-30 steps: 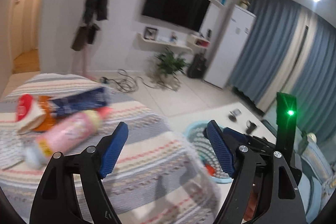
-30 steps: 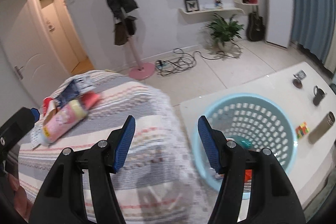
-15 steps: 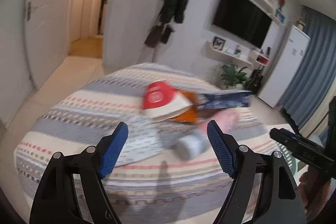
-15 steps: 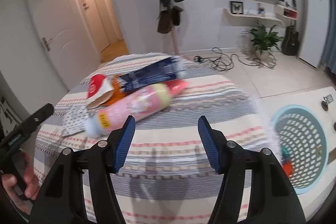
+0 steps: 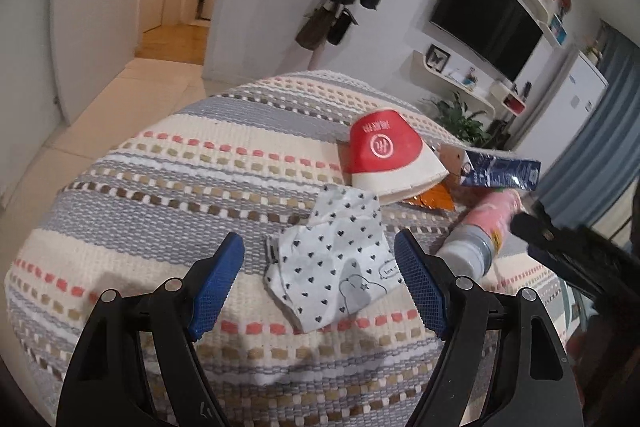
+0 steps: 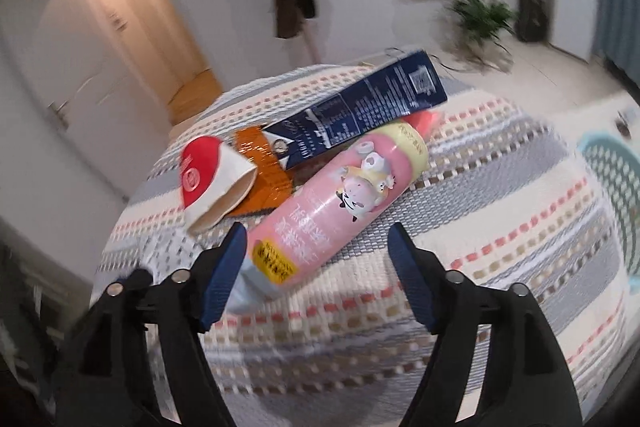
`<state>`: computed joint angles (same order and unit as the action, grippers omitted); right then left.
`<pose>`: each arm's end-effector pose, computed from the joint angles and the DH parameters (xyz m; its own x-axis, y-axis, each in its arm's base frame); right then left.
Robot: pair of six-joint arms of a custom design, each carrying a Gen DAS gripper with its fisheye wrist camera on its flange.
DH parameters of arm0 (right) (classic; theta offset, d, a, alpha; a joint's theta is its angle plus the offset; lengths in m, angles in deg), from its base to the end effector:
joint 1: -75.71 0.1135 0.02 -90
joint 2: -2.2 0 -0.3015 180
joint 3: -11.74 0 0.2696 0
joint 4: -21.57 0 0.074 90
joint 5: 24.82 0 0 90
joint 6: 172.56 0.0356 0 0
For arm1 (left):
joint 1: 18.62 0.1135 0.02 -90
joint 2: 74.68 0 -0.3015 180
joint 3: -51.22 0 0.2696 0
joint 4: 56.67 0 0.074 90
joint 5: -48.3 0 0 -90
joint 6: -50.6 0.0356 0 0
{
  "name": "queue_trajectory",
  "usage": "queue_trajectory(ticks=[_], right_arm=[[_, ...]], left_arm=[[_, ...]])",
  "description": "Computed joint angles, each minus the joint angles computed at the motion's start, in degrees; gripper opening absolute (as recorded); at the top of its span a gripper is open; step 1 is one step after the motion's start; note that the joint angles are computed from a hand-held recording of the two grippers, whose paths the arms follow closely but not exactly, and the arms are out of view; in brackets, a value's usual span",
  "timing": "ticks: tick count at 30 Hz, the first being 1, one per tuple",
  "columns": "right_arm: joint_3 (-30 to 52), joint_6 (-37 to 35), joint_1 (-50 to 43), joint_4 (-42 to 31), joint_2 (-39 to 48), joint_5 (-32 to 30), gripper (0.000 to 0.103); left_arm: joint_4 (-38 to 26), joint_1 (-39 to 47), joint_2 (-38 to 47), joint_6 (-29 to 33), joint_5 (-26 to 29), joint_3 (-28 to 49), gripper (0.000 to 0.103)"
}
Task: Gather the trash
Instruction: 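Grasp the heart-print tissue with left tool while right tool grasps the pink bottle, then carry tissue and pink bottle over the blue basket and open both tools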
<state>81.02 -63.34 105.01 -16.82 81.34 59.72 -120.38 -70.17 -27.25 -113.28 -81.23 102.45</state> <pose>0.2614 0.1506 0.2818 -0.7929 -0.0692 -0.6054 -0.2980 0.9106 0.2862 0.1023 -0.0923 0.2656 -0.5390 -0.5127 -0.6683 -0.4043 0.8535 -0.3287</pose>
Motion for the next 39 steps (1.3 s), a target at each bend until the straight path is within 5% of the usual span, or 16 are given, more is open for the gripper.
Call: queue_trajectory(ticks=[11,15,20,28,35,39], right_arm=[[6.3,12.3,3.9,-2.7,10.6,3.1,0.078],[6.4,8.0,4.7,-4.0,10.5,3.3,0.067],[3.0,-1.2,0.4,-6.2,6.7,-4.5,0.047],[-1.8,-21.5,-9.8,-11.3,0.4,-11.9,0.045],[-6.0,-33.5,-15.7,-12.3,-5.1,-13.2,0.045],[-6.6,-38.2,-17.5,-10.9,-6.1,-11.4,0.045]], left_arm=[[3.1,0.7,-2.3,0.5,1.8,-2.8,0.074],[1.4,-0.6,-3.2,-0.8,1.3,-2.8,0.074],[1.0,0.7,-1.3,0.4,2.3,-1.6,0.075],[-4.0,3.3,12.4,4.2,3.2,5.8,0.077],[-8.1,1.3,20.3,5.2,1.1,10.6,0.051],[-9.0,-0.4,21.3,4.8,0.3,11.6,0.023]])
